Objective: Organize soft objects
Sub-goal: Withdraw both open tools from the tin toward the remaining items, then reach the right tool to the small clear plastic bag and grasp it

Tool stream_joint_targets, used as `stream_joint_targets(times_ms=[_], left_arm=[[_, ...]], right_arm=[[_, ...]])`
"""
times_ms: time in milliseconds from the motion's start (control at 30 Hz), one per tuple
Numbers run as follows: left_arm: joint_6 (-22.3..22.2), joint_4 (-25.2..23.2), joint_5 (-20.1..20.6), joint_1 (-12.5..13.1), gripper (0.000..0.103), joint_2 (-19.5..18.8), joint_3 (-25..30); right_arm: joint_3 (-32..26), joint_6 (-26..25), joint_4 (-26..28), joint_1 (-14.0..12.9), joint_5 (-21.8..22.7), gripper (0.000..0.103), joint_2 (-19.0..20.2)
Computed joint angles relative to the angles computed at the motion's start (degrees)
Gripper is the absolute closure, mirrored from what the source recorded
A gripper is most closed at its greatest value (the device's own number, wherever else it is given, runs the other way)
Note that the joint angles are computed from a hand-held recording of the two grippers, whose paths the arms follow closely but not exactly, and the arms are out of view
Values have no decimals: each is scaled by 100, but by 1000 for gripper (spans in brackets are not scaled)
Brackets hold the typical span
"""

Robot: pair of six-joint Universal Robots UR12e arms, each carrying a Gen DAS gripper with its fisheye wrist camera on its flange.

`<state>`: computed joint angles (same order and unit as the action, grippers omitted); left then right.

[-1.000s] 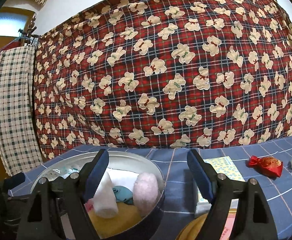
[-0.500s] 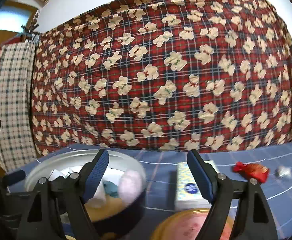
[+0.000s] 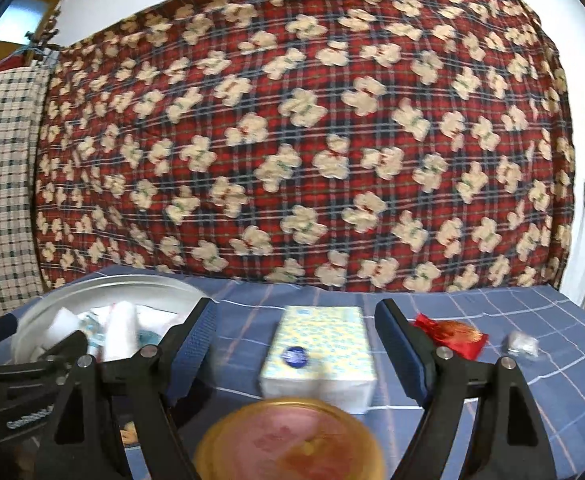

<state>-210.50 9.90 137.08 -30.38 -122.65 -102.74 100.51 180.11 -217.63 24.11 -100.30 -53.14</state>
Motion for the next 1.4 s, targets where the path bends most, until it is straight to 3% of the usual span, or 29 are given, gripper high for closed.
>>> stream_joint_targets(times_ms=[633, 1000, 1267, 1400], left_arm=[[677, 359, -258, -299, 0, -325, 498], [1468, 613, -705, -477, 0, -562, 970], [1828, 362, -1403, -576, 0, -688, 1440], [1702, -20, -1894, -558, 0, -729, 1719]], right_arm=[[168, 200, 593, -355, -736, 20, -187], [306, 703, 1030, -828, -908, 20, -348], [462, 1869, 1881, -1391, -478, 21, -570], [366, 1892, 2264, -1532, -396, 21, -573]])
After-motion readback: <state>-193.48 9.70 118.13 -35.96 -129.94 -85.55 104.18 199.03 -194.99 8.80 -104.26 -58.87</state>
